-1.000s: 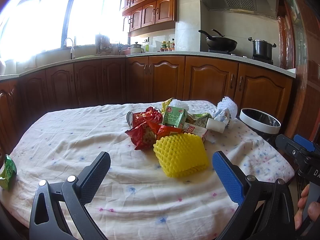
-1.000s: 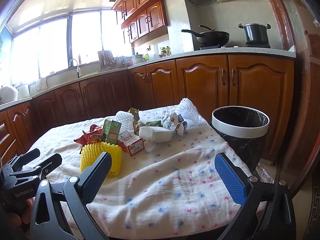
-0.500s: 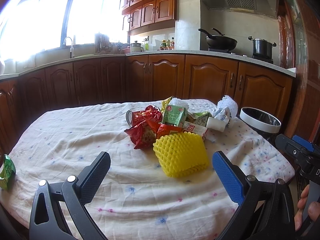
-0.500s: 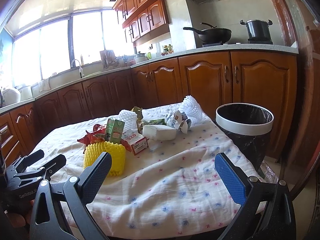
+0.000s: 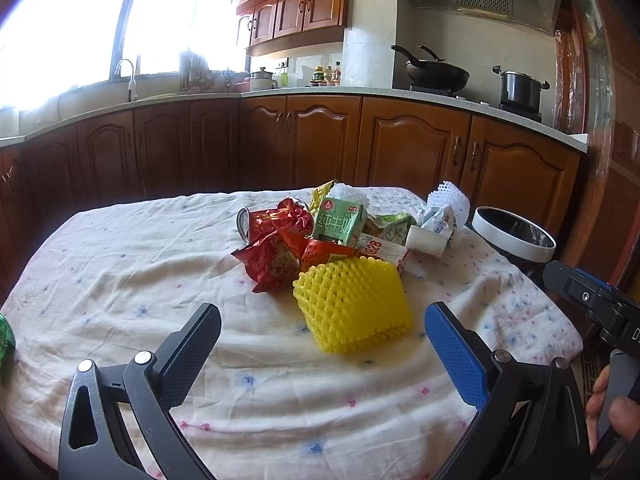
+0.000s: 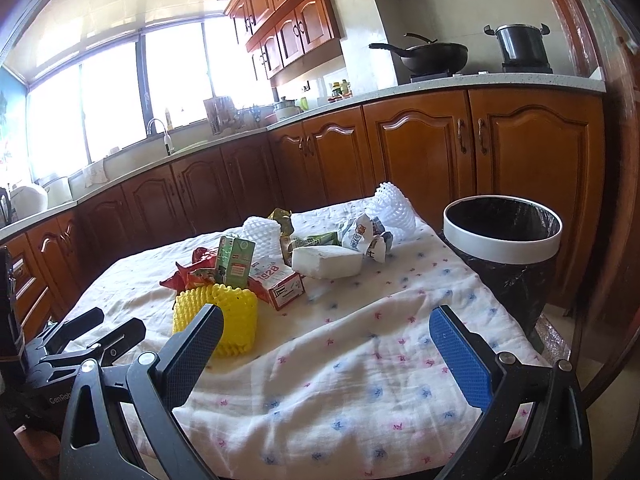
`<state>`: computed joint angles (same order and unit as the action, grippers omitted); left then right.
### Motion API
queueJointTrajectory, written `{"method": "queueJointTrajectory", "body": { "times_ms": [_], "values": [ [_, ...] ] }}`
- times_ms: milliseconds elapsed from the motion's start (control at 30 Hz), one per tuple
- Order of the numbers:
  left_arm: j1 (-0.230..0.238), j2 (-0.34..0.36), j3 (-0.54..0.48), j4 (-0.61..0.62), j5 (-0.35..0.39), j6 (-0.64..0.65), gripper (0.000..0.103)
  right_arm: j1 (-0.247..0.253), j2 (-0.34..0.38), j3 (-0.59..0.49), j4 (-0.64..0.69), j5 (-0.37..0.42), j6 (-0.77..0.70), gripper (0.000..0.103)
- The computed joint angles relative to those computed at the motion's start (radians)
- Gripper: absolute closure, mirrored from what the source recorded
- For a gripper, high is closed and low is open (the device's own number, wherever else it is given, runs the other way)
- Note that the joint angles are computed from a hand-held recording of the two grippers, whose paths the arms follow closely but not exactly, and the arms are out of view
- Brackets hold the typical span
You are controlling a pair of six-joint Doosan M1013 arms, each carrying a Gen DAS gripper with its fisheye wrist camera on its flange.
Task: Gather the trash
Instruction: 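Move both tools toward the yellow foam net and white foam block, then grasp the yellow foam net with left tool while right tool grasps white foam block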
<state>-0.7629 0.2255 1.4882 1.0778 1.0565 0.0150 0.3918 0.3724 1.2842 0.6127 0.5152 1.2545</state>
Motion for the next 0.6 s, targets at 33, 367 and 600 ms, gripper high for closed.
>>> {"method": "queueJointTrajectory", "body": {
  "times_ms": [33,367,600],
  "values": [
    [0.005,0.001,-0.002,-0.009,-0.005,0.006,0.001,-0.002,0.004,-0.006,0.011,0.009,-0.004,0.0],
    [0.066,0.019,-0.041,-0.131,-0.073,0.093,0.001,-0.013,0.062,-0.088,0.048,0.109,0.018,0.0],
    [0.119,0.033,-0.064,-0.239,-0.137,0.158,0.002,-0.024,0.143,-0.204,0.083,0.227,0.068,0.014]
  ]
}}
